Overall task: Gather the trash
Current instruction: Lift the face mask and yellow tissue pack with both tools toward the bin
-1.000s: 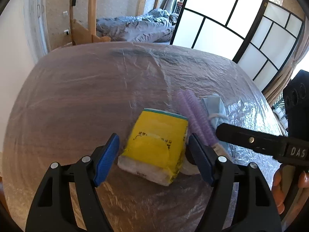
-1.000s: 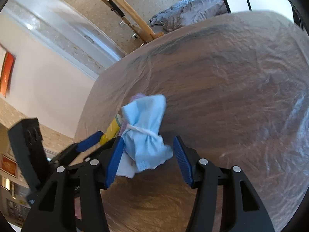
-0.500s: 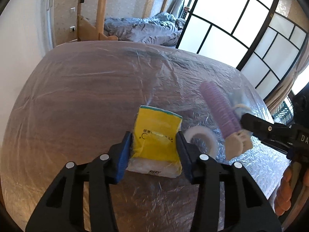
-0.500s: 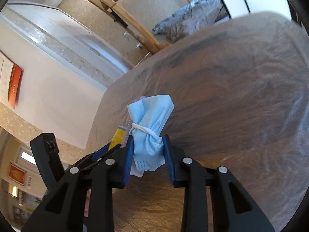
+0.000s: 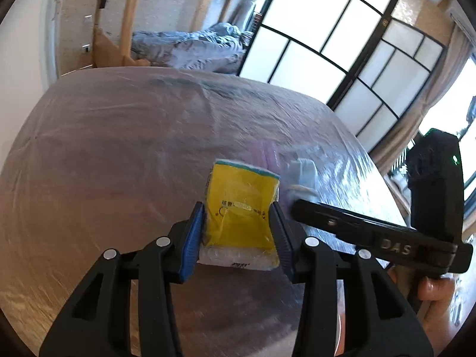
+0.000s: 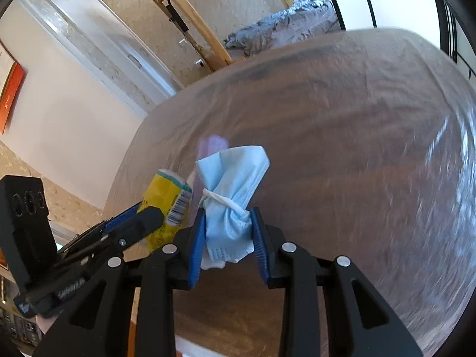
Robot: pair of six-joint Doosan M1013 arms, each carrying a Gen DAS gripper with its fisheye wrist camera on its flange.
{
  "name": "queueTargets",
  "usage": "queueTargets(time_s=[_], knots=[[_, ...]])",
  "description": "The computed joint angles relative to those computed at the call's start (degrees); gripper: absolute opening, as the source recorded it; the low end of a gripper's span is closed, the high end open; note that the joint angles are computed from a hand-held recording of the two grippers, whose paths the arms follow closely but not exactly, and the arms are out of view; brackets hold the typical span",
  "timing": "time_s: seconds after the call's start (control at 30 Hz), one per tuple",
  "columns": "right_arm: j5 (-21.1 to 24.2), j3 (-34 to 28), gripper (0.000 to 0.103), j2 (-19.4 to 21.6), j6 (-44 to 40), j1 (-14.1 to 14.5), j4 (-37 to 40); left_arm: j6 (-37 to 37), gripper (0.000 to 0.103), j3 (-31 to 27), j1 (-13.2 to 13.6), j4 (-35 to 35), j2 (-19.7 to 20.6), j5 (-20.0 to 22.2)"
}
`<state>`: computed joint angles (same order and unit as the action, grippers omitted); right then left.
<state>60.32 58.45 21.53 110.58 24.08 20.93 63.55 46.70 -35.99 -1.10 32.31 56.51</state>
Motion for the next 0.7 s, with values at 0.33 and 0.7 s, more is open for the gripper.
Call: queueTargets(time_s=[0.33, 0.7], knots=[[-3.73, 5.16, 0.03, -3.47, -1.25, -0.69, 3.02, -1.72, 0.046, -0.5, -2.4, 6.49, 0.33, 0.82], [-6.08, 8.7, 0.03, -6.91, 0.8, -0.09, -1.23, -6.16, 0.045, 1.36, -3.1, 10.32, -1.13, -0.82]])
